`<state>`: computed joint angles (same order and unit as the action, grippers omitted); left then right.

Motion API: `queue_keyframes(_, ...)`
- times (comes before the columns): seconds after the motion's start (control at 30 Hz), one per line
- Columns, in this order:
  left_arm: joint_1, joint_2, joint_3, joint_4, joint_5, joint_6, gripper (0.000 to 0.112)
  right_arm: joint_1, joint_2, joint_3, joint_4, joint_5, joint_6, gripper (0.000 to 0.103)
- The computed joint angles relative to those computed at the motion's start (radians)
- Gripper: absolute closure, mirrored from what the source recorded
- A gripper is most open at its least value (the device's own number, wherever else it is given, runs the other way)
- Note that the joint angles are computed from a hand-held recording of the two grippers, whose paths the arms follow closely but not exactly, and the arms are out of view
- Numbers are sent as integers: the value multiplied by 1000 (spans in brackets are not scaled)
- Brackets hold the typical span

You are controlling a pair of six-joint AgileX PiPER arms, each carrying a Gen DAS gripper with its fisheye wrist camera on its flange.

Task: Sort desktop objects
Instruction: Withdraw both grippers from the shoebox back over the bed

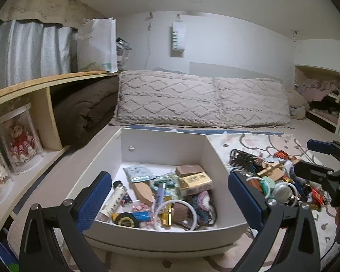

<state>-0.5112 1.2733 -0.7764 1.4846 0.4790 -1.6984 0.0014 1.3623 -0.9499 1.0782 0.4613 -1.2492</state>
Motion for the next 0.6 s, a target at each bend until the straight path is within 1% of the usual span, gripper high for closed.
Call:
queue_keyframes(0.07,-32,-1,-6,-3,24,1,9,-56,-18,20,39,46,-47,0)
queue_keyframes(0.13,-69,-8,-7,5,46,-11,9,-100,-41,43,76,66,-102,0)
queue_keyframes(0.2,-99,-10,-9,6,61,-17,9,-128,-70,71,112,53,-164,0)
queue_keyframes(0.3,-145,5,-19,1,93,-12,9,-159,-113,120,174,10,-268,0)
queue_keyframes(0.43,-196,32,-22,27,132,-62,9,-229,-155,175,266,20,-421,0)
queue_keyframes(0.53,-233,53,-10,101,172,-165,9,-297,-162,198,301,68,-480,0)
queue_keyframes(0.6,-250,68,-11,119,189,-192,9,-347,-161,215,329,110,-513,0)
